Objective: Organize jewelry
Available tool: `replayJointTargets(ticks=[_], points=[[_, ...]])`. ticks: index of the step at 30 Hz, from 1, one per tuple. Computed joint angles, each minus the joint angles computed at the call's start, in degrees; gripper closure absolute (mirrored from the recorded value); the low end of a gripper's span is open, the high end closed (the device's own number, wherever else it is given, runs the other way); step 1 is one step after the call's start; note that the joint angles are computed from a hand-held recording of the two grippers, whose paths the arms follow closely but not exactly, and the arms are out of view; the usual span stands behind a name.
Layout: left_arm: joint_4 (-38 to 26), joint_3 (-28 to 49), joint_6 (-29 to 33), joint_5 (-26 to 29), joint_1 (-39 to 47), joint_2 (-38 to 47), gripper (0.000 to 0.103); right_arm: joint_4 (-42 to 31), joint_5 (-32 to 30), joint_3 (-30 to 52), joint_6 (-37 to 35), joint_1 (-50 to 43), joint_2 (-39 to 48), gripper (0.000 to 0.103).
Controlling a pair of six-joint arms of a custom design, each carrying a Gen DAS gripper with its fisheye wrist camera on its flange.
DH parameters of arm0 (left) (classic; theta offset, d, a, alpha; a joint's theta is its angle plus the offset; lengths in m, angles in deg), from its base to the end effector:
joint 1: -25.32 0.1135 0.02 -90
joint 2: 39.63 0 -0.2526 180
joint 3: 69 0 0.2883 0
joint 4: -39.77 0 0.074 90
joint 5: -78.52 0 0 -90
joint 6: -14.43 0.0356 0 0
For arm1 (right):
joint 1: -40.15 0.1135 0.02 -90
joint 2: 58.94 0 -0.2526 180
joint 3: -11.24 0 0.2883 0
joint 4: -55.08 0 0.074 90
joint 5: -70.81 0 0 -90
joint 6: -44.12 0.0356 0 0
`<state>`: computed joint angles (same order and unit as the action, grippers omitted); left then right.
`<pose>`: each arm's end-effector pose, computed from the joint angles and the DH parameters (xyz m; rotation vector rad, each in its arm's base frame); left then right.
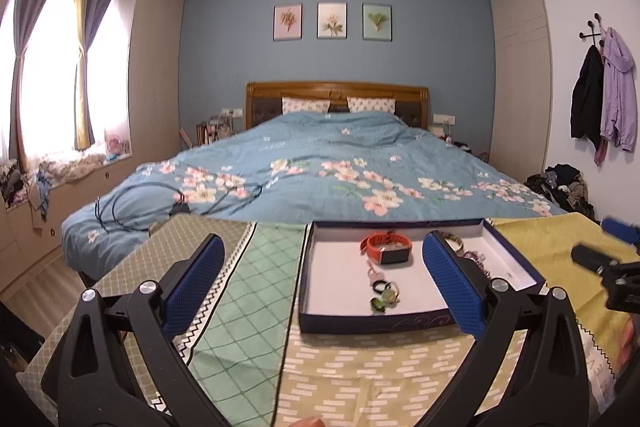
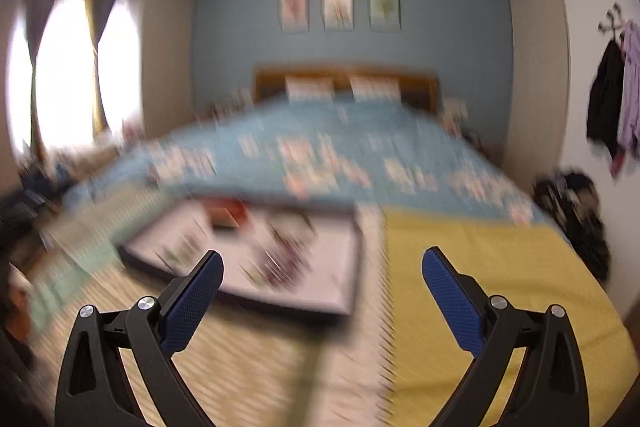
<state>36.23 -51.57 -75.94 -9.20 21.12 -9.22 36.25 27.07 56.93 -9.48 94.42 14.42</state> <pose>0.1875 -0.0152 0.1455 0.0898 1.8577 -0.0923 0.1791 0.2049 0.1501 0.0269 2.0962 -0.0341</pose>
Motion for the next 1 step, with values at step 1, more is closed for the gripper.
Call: replayJointTargets(ticks=[1], points=[[0.85, 1.0, 0.39, 1.18, 1.64, 3.19, 0.005, -3.26, -3.71, -0.24, 0.83, -3.13, -0.49, 0.007]])
